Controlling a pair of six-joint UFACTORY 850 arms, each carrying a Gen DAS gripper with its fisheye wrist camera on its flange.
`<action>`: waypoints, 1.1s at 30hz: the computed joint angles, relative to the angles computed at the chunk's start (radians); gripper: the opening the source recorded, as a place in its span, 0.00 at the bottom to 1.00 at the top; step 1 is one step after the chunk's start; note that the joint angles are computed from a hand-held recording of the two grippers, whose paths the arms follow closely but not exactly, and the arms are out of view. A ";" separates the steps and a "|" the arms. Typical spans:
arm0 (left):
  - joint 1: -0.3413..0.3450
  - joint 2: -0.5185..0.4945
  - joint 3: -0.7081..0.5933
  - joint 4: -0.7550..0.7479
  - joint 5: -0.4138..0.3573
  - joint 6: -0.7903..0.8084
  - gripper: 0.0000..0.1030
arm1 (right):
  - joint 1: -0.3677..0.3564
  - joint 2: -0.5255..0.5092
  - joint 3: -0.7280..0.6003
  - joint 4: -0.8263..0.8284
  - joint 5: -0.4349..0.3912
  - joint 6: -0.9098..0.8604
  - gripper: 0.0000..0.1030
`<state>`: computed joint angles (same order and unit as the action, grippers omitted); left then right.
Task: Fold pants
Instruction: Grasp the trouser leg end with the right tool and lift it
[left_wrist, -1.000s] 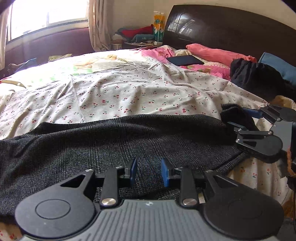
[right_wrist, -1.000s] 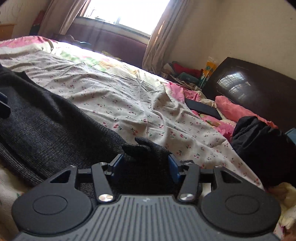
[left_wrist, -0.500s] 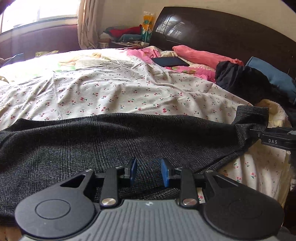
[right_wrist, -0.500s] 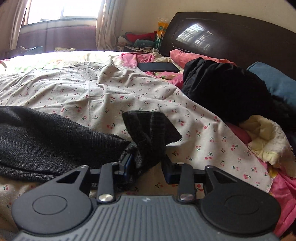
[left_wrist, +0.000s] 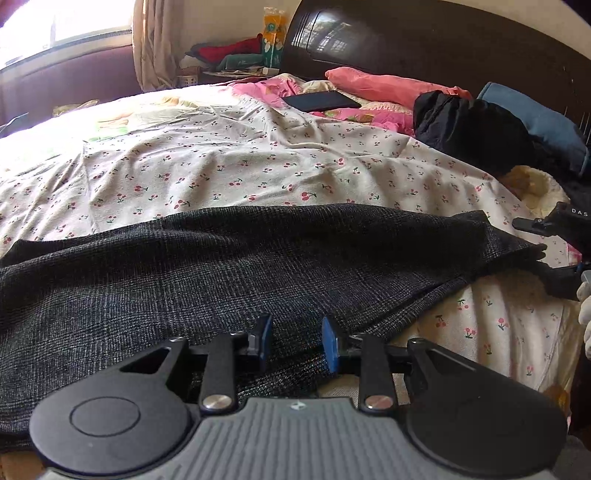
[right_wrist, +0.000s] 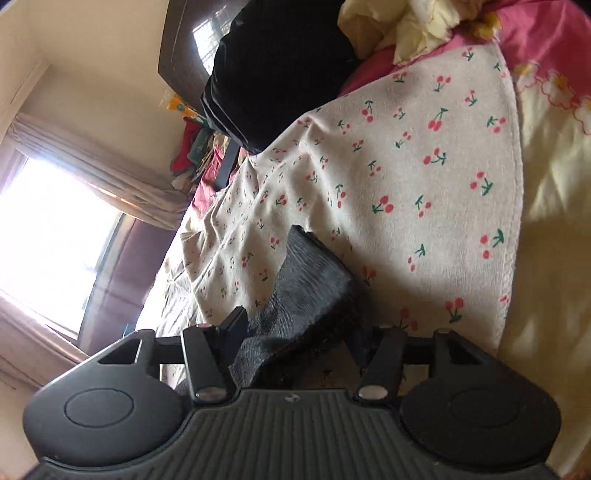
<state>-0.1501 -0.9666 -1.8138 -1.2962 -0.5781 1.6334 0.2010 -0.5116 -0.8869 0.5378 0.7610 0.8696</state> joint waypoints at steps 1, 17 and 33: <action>-0.003 0.001 0.000 0.002 0.000 0.003 0.41 | -0.005 -0.009 -0.004 -0.013 0.008 0.022 0.58; -0.018 -0.088 -0.134 0.132 -0.061 -0.120 0.46 | -0.052 0.003 -0.051 -0.188 0.115 0.183 0.05; 0.131 -0.102 -0.180 0.116 -0.224 -0.191 0.55 | 0.075 -0.243 -0.753 -0.626 -0.375 0.081 0.05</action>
<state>-0.0193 -1.0685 -1.9935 -1.1805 -0.8020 1.4423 0.2756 -0.7548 -1.6403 -0.0884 0.3864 0.9502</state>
